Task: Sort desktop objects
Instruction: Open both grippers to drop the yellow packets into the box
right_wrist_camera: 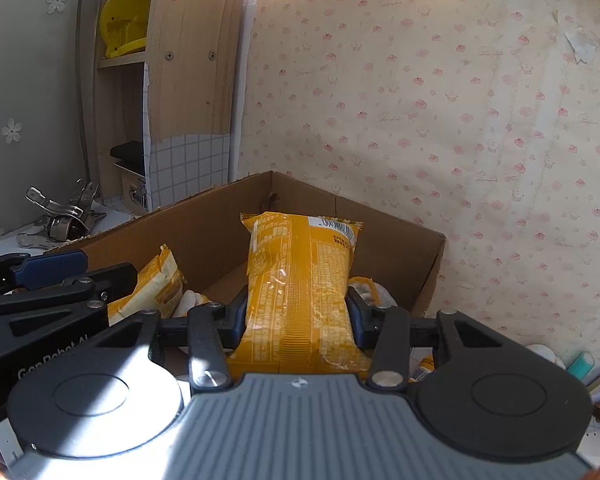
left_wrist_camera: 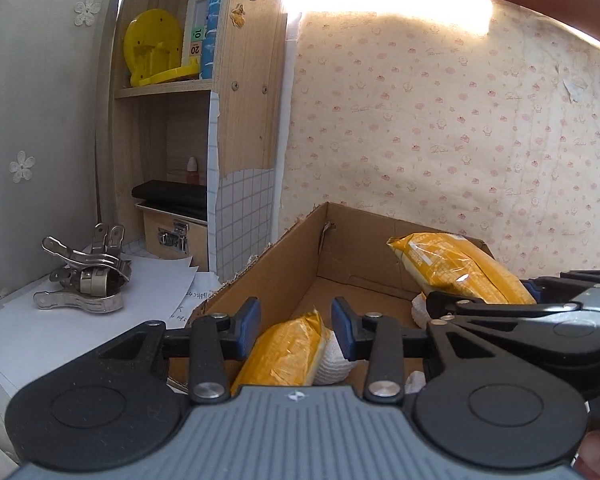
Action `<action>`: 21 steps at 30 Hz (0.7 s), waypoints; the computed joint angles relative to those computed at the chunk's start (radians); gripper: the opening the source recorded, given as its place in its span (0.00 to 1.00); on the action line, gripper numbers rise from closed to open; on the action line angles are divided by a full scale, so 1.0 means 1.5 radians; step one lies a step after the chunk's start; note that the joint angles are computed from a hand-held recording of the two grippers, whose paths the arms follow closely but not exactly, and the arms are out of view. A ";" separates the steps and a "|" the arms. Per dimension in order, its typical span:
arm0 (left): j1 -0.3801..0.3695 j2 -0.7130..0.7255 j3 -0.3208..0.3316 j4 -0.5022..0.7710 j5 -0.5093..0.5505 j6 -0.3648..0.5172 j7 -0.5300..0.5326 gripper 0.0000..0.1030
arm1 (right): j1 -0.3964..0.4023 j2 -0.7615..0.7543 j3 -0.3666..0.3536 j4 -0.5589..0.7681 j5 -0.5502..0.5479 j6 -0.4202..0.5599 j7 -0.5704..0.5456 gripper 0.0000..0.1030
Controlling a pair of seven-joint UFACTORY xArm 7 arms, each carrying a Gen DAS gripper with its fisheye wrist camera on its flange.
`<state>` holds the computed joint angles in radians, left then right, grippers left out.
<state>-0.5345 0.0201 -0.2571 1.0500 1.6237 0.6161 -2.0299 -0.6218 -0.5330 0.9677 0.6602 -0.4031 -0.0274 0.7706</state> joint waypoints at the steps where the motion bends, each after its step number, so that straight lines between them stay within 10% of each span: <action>1: 0.000 -0.001 0.000 -0.001 0.001 0.001 -0.001 0.40 | 0.000 -0.001 0.000 0.000 0.001 0.000 0.000 0.44; 13: -0.003 -0.016 -0.007 -0.015 0.008 0.015 -0.011 0.40 | -0.011 -0.003 0.008 0.004 0.003 -0.003 -0.001 0.46; 17: -0.002 -0.021 -0.009 -0.021 0.004 0.015 -0.012 0.40 | -0.017 -0.031 0.009 -0.008 0.015 -0.027 0.001 0.70; 21: -0.001 -0.027 -0.012 -0.025 0.004 0.012 -0.014 0.40 | 0.002 -0.046 -0.010 -0.015 0.031 -0.025 -0.013 0.70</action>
